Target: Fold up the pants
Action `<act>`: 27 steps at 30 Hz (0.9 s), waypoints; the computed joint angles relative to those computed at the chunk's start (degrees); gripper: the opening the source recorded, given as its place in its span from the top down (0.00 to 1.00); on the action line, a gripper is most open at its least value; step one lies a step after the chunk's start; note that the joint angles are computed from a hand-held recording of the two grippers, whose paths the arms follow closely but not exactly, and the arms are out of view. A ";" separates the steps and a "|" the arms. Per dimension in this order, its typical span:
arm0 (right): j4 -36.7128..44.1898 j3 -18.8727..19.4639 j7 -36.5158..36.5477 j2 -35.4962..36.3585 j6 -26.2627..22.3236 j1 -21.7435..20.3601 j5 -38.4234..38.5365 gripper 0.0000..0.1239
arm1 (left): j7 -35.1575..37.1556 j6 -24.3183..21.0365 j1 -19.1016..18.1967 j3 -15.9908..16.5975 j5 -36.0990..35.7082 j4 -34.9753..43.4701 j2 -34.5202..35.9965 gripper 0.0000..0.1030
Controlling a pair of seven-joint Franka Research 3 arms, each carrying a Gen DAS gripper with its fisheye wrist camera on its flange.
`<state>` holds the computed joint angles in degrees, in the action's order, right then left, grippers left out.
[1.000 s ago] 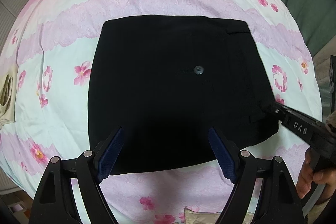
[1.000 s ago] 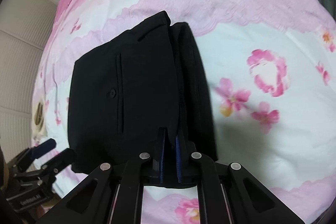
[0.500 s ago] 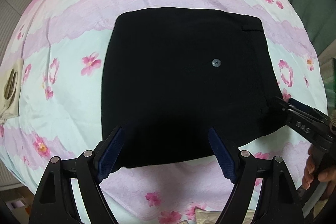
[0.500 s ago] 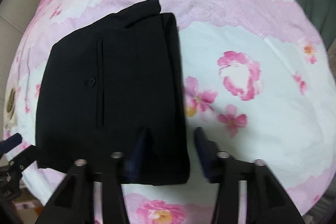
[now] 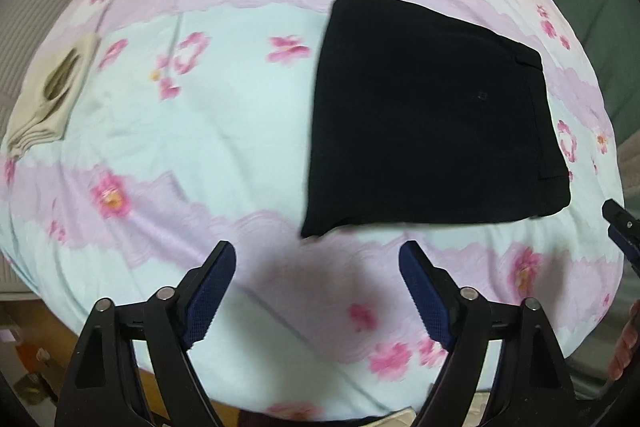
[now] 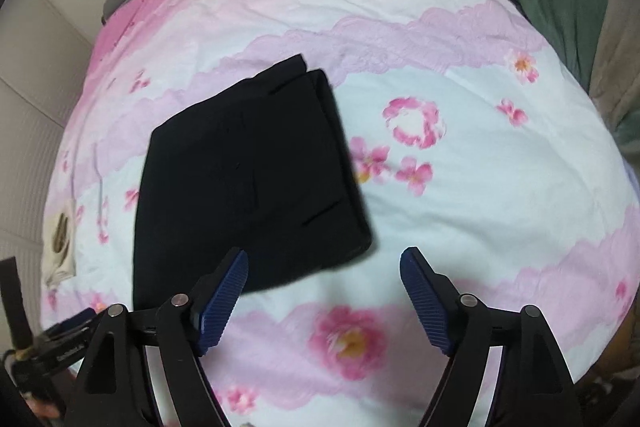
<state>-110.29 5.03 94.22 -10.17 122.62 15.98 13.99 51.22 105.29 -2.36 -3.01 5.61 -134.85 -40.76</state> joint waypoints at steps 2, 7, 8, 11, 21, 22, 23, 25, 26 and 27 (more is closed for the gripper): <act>-1.99 -0.22 -0.53 -1.37 -0.02 0.21 1.59 0.36 | 0.29 -0.19 0.11 0.00 0.57 -0.79 -1.64 0.16; -6.55 -1.22 -0.38 -3.03 0.61 0.55 9.26 0.36 | 2.64 0.82 0.03 -0.14 2.93 -1.93 -3.23 0.14; -7.79 -1.41 0.32 -2.88 1.54 0.66 11.76 0.36 | 3.02 1.56 0.10 -0.25 3.55 -2.04 -3.02 0.13; -11.70 -1.54 2.01 -2.71 6.00 0.95 17.58 0.36 | 3.84 5.00 0.34 -0.58 5.31 -3.53 -2.45 0.11; -20.48 -1.16 -3.17 -0.47 24.99 4.54 32.64 0.36 | 8.33 14.09 1.03 0.03 7.44 -7.94 1.12 0.11; -20.78 -1.25 -4.39 -0.43 26.02 4.91 34.03 0.35 | 8.53 14.91 1.23 0.02 7.54 -8.26 1.10 0.11; -21.28 -1.36 -6.31 -0.19 27.66 5.57 36.76 0.34 | 8.94 16.24 1.38 0.28 7.54 -8.71 1.10 0.11; -22.19 -1.60 -9.96 0.16 30.54 6.66 42.53 0.32 | 10.10 18.62 1.54 0.98 7.12 -9.46 1.28 0.11; -22.42 -1.61 -11.68 0.50 32.02 7.15 45.44 0.31 | 10.72 19.40 1.77 1.24 7.02 -9.59 1.63 0.11; -22.54 -1.58 -13.43 0.92 33.33 7.54 48.03 0.31 | 11.10 19.90 1.98 1.30 6.83 -9.66 1.88 0.11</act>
<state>-132.83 3.45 80.79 -9.25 155.95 23.51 62.02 62.32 125.19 -0.37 -1.70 12.44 -144.51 -38.88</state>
